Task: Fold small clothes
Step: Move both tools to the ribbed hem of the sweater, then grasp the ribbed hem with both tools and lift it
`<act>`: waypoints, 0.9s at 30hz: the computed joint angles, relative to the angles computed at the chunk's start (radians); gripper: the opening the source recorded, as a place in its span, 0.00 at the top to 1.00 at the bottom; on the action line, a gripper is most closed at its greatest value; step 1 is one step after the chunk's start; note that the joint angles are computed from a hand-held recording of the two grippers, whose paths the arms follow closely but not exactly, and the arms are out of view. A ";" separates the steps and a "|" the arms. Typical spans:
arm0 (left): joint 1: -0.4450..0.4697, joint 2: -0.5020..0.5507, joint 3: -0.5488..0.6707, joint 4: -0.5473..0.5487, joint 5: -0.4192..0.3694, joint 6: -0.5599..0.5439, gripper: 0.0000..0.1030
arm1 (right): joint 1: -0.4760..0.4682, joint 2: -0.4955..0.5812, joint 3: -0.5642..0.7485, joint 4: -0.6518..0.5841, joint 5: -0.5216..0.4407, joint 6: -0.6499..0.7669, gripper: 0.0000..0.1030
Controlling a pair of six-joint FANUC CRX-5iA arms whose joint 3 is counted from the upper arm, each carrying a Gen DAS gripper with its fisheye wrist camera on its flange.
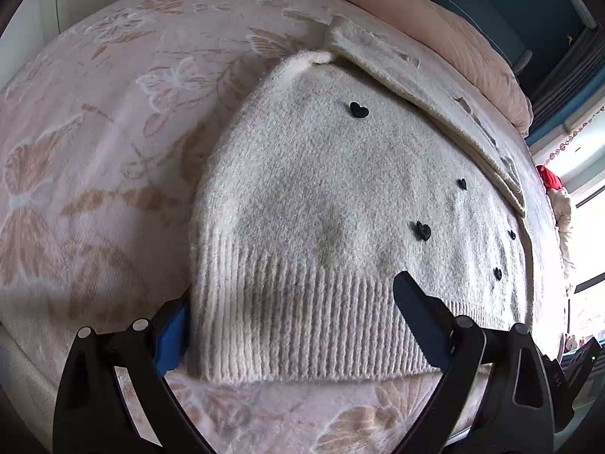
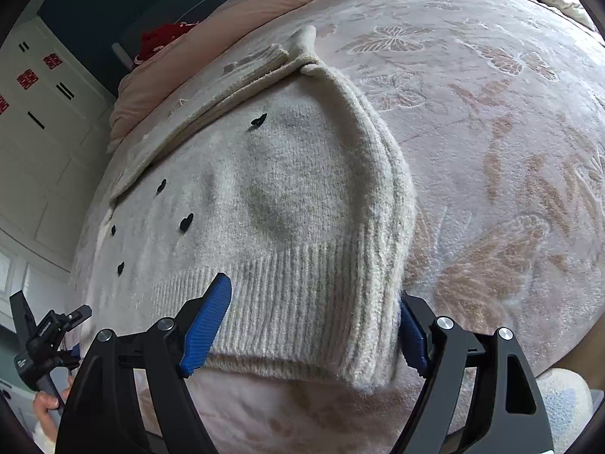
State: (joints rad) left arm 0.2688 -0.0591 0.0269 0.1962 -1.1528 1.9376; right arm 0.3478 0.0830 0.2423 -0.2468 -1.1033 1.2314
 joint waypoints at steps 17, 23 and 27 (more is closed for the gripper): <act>0.198 -0.092 -0.176 0.288 0.007 -0.133 0.10 | -0.134 0.027 0.076 -0.235 -0.117 0.098 0.36; 0.202 -0.079 -0.205 0.354 0.047 -0.157 0.06 | -0.141 0.063 0.105 -0.294 -0.097 0.079 0.34; 0.151 -0.004 -0.155 0.380 0.084 -0.193 0.05 | -0.121 0.099 0.144 -0.288 -0.085 0.063 0.36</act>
